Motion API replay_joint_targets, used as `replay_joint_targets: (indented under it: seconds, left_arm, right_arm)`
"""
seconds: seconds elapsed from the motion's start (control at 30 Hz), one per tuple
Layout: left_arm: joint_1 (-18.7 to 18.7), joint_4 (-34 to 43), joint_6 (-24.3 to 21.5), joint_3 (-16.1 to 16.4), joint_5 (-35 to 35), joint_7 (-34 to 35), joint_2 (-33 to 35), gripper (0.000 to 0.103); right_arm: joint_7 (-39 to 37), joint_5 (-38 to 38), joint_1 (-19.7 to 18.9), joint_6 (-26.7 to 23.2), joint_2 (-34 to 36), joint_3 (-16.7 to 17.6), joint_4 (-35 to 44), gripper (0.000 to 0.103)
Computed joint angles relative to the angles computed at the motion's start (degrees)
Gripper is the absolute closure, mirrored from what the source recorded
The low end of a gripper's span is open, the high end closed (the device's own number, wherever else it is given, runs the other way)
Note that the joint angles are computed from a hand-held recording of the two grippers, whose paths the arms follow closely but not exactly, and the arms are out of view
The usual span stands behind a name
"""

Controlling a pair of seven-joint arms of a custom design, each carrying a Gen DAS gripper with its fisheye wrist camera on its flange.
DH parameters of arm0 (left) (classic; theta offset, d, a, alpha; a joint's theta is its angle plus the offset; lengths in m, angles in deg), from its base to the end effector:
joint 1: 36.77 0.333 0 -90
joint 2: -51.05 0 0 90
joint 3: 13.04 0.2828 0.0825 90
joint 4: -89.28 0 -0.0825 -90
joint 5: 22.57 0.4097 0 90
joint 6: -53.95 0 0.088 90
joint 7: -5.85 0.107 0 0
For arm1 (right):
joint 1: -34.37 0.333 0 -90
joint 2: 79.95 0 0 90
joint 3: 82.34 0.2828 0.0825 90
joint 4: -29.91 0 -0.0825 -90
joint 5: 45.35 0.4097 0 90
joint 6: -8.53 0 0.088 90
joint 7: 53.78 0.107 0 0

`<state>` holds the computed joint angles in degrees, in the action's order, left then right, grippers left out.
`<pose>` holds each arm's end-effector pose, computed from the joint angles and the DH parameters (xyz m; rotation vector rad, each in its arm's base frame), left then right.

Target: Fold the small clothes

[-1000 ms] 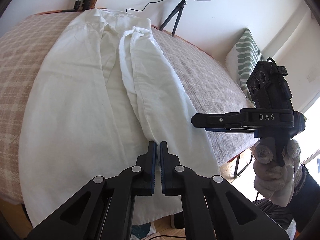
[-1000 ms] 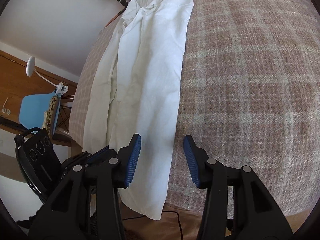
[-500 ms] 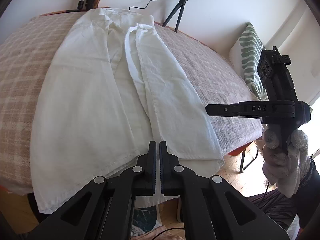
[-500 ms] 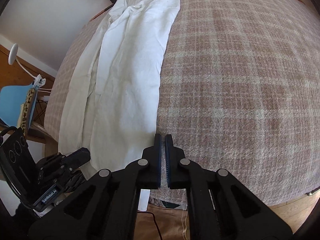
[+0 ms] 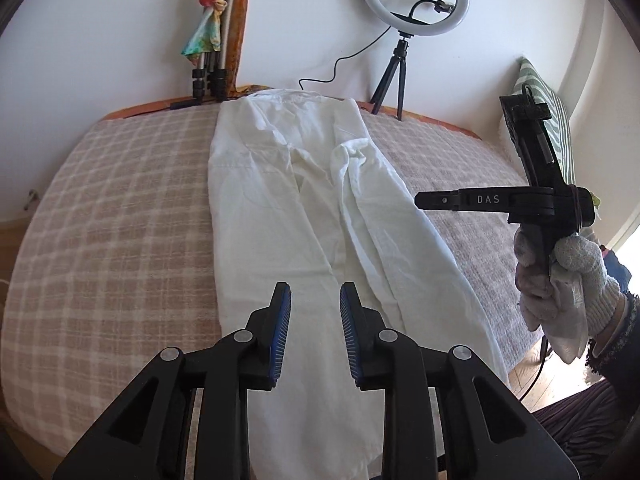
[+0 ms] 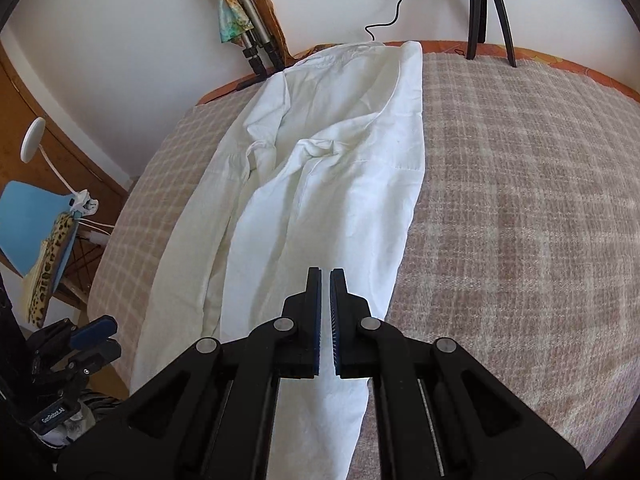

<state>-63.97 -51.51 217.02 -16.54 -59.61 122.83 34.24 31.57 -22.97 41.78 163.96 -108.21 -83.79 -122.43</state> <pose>0.4570 -0.2347 0.4309 -1.4683 2.3503 -1.0620 0.4526 0.0341 0.4119 -1.6931 1.9220 -0.2425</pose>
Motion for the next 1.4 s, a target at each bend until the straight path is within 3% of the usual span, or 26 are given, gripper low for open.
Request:
replay_joint_targets:
  seconds: [0.1, 0.13, 0.2, 0.33, 0.5, 0.83, 0.9, 1.03, 1.1, 1.17, 1.27, 1.4]
  left_arm:
    - [2.2, 4.6, -1.7, -0.5, 2.2, -1.2, 5.0, 0.079]
    - [3.0, 6.2, -2.8, -0.8, 2.3, -1.3, 6.5, 0.079]
    - [4.6, 9.3, -4.9, -1.5, 1.4, -0.5, 9.1, 0.079]
    - [7.8, 15.1, -6.2, -3.7, 1.9, 0.5, 13.4, 0.079]
    - [11.5, 24.4, -5.3, -6.9, 7.6, -1.0, 21.2, 0.068]
    - [16.6, 42.3, -6.9, -10.1, 18.9, -10.2, 38.4, 0.068]
    - [17.2, 45.7, -6.3, -10.8, 20.9, -11.7, 41.8, 0.068]
    - [18.8, 52.4, -9.3, -13.3, 23.7, -14.1, 47.9, 0.068]
    - [19.0, 52.1, -6.5, -13.9, 25.6, -15.1, 48.6, 0.067]
    - [19.6, 52.1, -7.6, -14.4, 27.1, -16.5, 48.2, 0.067]
    - [23.2, 48.6, -9.3, -17.7, 23.5, -15.3, 44.7, 0.067]
    - [26.4, 37.5, -6.3, -20.0, 17.2, -9.9, 34.7, 0.067]
  right_arm:
    - [-1.6, 3.1, 1.6, -2.3, 7.6, -2.0, 4.5, 0.098]
    - [-2.7, 4.3, 2.0, -0.4, 8.0, -1.9, 4.2, 0.098]
    - [-4.4, 3.4, 1.7, -3.1, 8.4, -1.7, 5.7, 0.097]
    - [-10.8, 9.0, 2.0, -5.2, 6.9, -4.6, 7.0, 0.097]
    - [-9.4, 6.2, -2.3, -2.8, 12.0, -3.7, 13.2, 0.097]
    - [-7.9, 6.4, -4.5, -2.1, 32.5, -1.6, 31.4, 0.097]
    - [-7.6, 6.0, -4.7, -1.6, 34.5, -1.1, 33.1, 0.097]
    - [-8.0, 4.7, -4.8, 0.3, 35.6, -0.5, 33.7, 0.097]
    - [-9.4, 7.2, -5.6, -0.9, 35.4, -0.2, 34.1, 0.097]
    - [-10.6, 10.9, -6.4, -1.2, 34.0, -0.1, 32.9, 0.097]
    - [-11.7, 14.5, -6.7, -2.3, 29.2, -0.5, 28.5, 0.097]
    - [-14.5, 16.3, -5.5, -5.0, 18.3, -1.8, 19.0, 0.096]
